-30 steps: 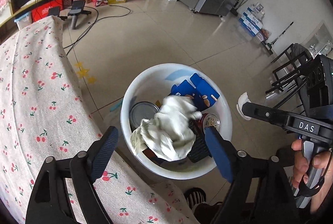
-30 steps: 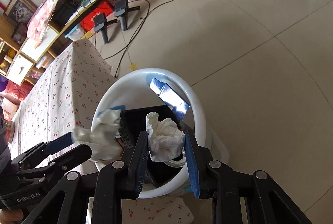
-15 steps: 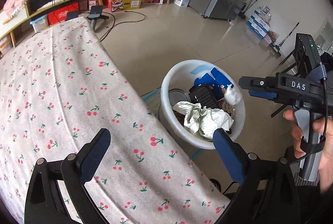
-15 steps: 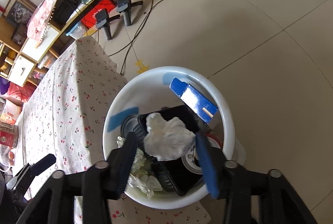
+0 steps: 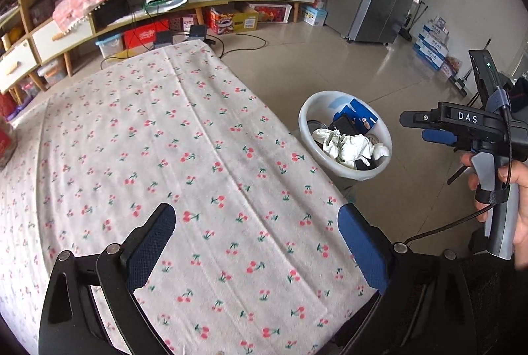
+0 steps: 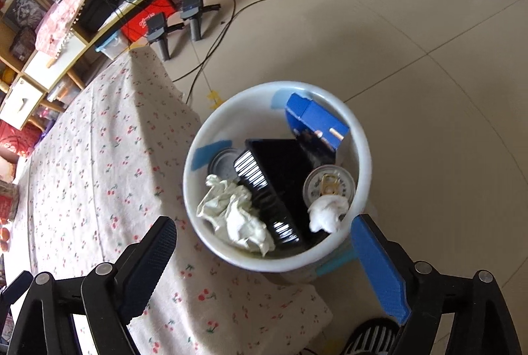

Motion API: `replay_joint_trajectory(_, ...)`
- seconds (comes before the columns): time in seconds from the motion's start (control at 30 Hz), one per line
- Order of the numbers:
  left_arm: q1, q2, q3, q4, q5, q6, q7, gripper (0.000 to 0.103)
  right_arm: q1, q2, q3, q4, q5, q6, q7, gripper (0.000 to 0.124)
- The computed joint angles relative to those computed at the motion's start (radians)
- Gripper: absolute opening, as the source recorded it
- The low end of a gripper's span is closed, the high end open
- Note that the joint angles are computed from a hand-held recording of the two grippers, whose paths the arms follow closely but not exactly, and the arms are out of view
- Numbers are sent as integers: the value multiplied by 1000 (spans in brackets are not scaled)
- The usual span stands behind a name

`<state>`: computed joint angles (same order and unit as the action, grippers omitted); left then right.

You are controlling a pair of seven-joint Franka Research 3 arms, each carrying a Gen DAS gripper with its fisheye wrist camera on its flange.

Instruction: Collect trash

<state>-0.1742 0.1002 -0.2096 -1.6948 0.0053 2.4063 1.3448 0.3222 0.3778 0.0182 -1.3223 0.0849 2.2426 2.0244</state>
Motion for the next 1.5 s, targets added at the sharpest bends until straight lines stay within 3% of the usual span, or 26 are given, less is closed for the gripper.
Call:
replay_joint_trajectory(0.17,-5,-151,9,-158,106,-9,-121,100,65,-145,-12,-164,-150,65,101,95)
replay_joint_trajectory(0.3,-5,-241,-4,-269,225,24,-263,100,87,-253,23,-309,-235,132,157,95)
replay_joint_trajectory(0.43,-11,-299,-12,-349,271,42,-348,100,134,-348,60,-453,-613,174,414,99)
replay_joint_trajectory(0.5,-7,-320,-22,-380,316,49,-396,100,133,-374,89,-514,-708,200,501,100)
replay_joint_trajectory(0.6,-7,-341,-26,-413,343,48,-442,100,126,-369,116,-546,-704,235,494,100)
replay_joint_trajectory(0.83,8,-371,-28,-447,403,58,-529,100,140,-350,127,-536,-804,224,529,100)
replay_joint_trajectory(1.5,7,-393,-23,-466,408,61,-551,100,159,-348,124,-544,-840,238,545,100)
